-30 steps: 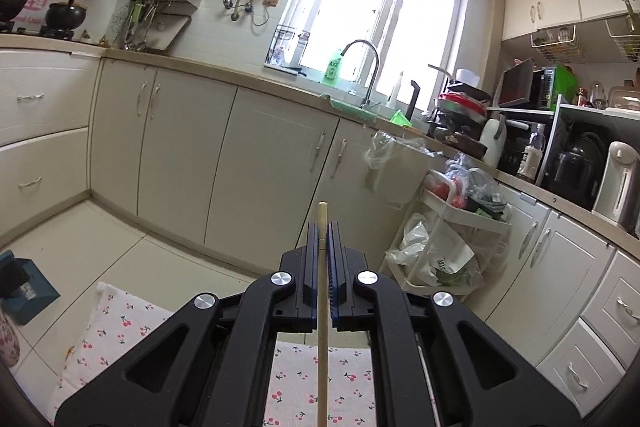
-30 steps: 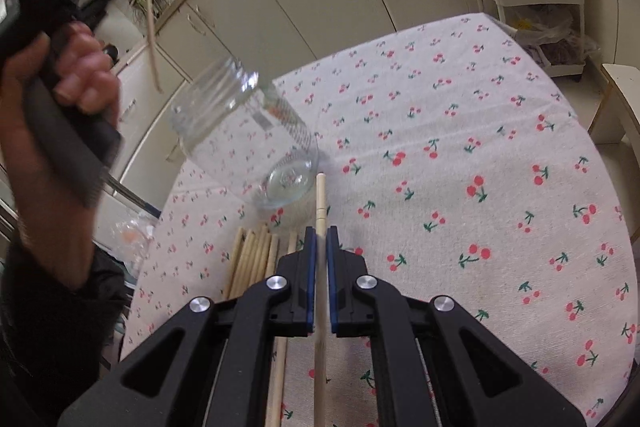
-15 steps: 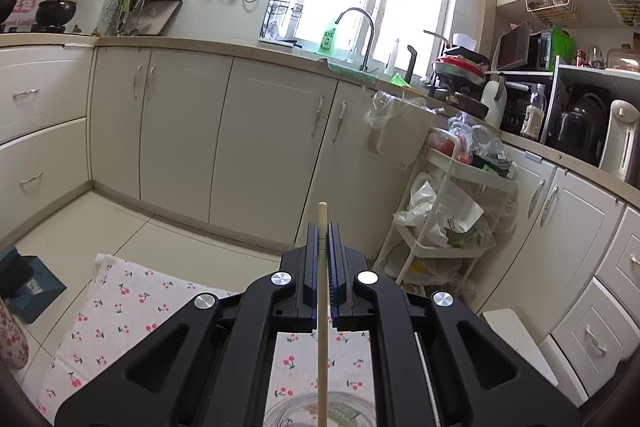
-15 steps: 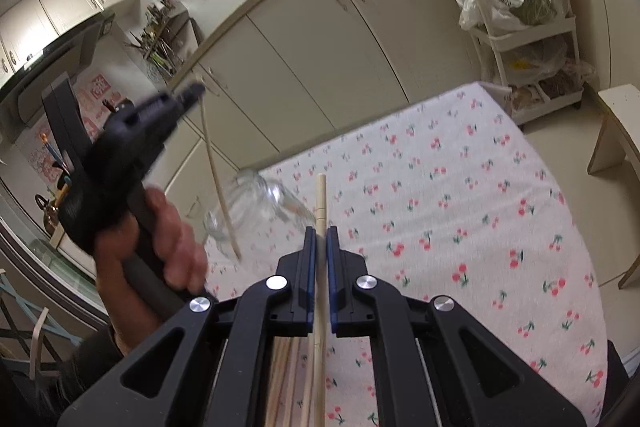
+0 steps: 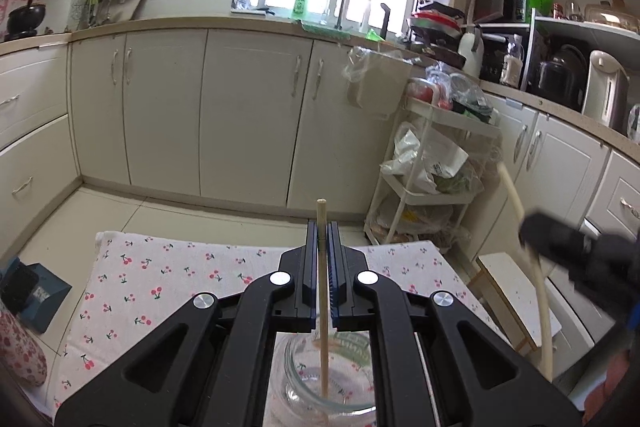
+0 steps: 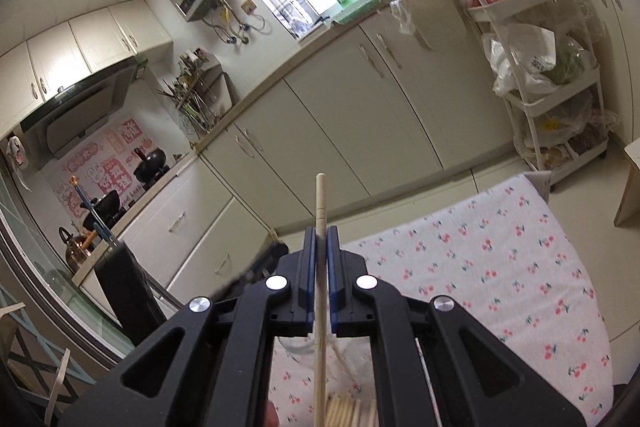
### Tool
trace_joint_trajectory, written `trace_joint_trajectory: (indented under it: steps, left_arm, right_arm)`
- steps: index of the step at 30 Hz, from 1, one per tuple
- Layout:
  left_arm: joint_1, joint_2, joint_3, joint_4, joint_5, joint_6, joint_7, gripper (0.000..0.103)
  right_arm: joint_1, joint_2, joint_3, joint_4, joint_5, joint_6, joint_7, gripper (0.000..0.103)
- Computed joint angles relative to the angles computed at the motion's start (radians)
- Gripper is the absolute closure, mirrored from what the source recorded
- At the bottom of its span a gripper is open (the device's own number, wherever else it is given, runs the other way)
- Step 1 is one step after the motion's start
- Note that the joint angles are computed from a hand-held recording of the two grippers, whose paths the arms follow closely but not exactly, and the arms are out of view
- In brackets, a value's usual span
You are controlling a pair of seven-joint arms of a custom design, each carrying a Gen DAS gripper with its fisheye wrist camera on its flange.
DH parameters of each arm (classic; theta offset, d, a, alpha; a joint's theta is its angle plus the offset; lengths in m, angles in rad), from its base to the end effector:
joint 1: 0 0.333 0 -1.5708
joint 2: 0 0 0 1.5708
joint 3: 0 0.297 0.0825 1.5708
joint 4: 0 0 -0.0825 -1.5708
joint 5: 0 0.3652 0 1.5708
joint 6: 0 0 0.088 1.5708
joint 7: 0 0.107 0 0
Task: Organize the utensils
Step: 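Drop the chopstick into the glass jar with the left gripper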
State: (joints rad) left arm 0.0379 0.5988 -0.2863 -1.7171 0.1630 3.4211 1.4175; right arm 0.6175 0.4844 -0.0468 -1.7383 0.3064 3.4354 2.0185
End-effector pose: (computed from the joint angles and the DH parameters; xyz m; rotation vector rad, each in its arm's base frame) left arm 0.6773 -0.1475 0.3899 -1.4979 1.7092 -1.2540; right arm 0.5874 0.3430 0.4431 -1.2247 1.5143 -0.2739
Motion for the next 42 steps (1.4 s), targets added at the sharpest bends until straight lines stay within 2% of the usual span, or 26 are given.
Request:
trace_joint_trajectory:
  steps: [2, 5, 8, 10, 11, 12, 14, 15, 17, 18, 20, 24, 27, 30, 35, 40, 42]
  left_arm:
    - [0.011, -0.010, -0.007, -0.018, 0.005, 0.000, -0.002, 0.099]
    - [0.075, -0.018, -0.070, -0.040, 0.041, -0.018, -0.007, 0.098]
    - [0.182, -0.015, -0.184, -0.054, 0.096, -0.053, -0.006, 0.095]
    - [0.228, -0.032, -0.224, -0.085, 0.103, -0.048, -0.008, 0.083]
    - [0.236, -0.044, -0.226, -0.100, 0.102, -0.038, -0.012, 0.080]
    - [0.240, -0.062, -0.222, -0.121, 0.100, -0.024, -0.021, 0.072]
    - [0.281, -0.094, -0.241, -0.169, 0.119, 0.001, -0.052, 0.066]
    - [0.300, -0.105, -0.250, -0.185, 0.134, 0.006, -0.071, 0.065]
    - [0.355, -0.122, -0.284, -0.215, 0.177, 0.002, -0.113, 0.063]
    - [0.380, -0.126, -0.302, -0.225, 0.198, -0.004, -0.133, 0.062]
    - [0.439, -0.134, -0.345, -0.250, 0.237, -0.013, -0.169, 0.062]
    - [0.508, -0.145, -0.394, -0.286, 0.293, -0.018, -0.217, 0.059]
    - [0.540, -0.146, -0.418, -0.300, 0.319, -0.023, -0.246, 0.057]
    - [0.549, -0.146, -0.424, -0.303, 0.329, -0.027, -0.266, 0.056]
    - [0.563, -0.159, -0.433, -0.318, 0.337, -0.030, -0.284, 0.056]
    - [0.607, -0.178, -0.469, -0.348, 0.360, -0.030, -0.314, 0.055]
    - [0.616, -0.197, -0.472, -0.369, 0.368, -0.023, -0.330, 0.053]
  right_arm:
    - [0.007, 0.022, -0.009, 0.040, 0.006, 0.003, 0.001, 0.097]
    - [0.024, 0.057, -0.032, 0.101, 0.019, 0.003, 0.001, 0.097]
    - [0.048, 0.113, -0.068, 0.188, 0.043, 0.004, 0.003, 0.097]
    - [0.066, 0.151, -0.096, 0.244, 0.063, 0.005, 0.006, 0.097]
    - [0.080, 0.184, -0.120, 0.293, 0.081, 0.002, 0.010, 0.097]
    - [0.092, 0.211, -0.142, 0.333, 0.095, -0.001, 0.014, 0.097]
    - [0.134, 0.270, -0.216, 0.413, 0.133, -0.023, 0.026, 0.097]
    - [0.178, 0.319, -0.294, 0.471, 0.171, -0.047, 0.038, 0.097]
    - [0.213, 0.383, -0.382, 0.542, 0.185, -0.084, 0.086, 0.097]
    - [0.242, 0.428, -0.454, 0.584, 0.201, -0.111, 0.122, 0.097]
    - [0.269, 0.499, -0.550, 0.650, 0.202, -0.157, 0.191, 0.097]
    - [0.289, 0.551, -0.623, 0.682, 0.160, -0.193, 0.267, 0.097]
    - [0.295, 0.542, -0.616, 0.651, 0.119, -0.183, 0.287, 0.097]
    - [0.292, 0.509, -0.578, 0.607, 0.067, -0.170, 0.290, 0.097]
    - [0.321, 0.420, -0.540, 0.463, -0.017, -0.126, 0.280, 0.097]
    - [0.357, 0.355, -0.526, 0.357, -0.042, -0.114, 0.236, 0.097]
    - [0.360, 0.325, -0.503, 0.318, -0.050, -0.116, 0.213, 0.097]
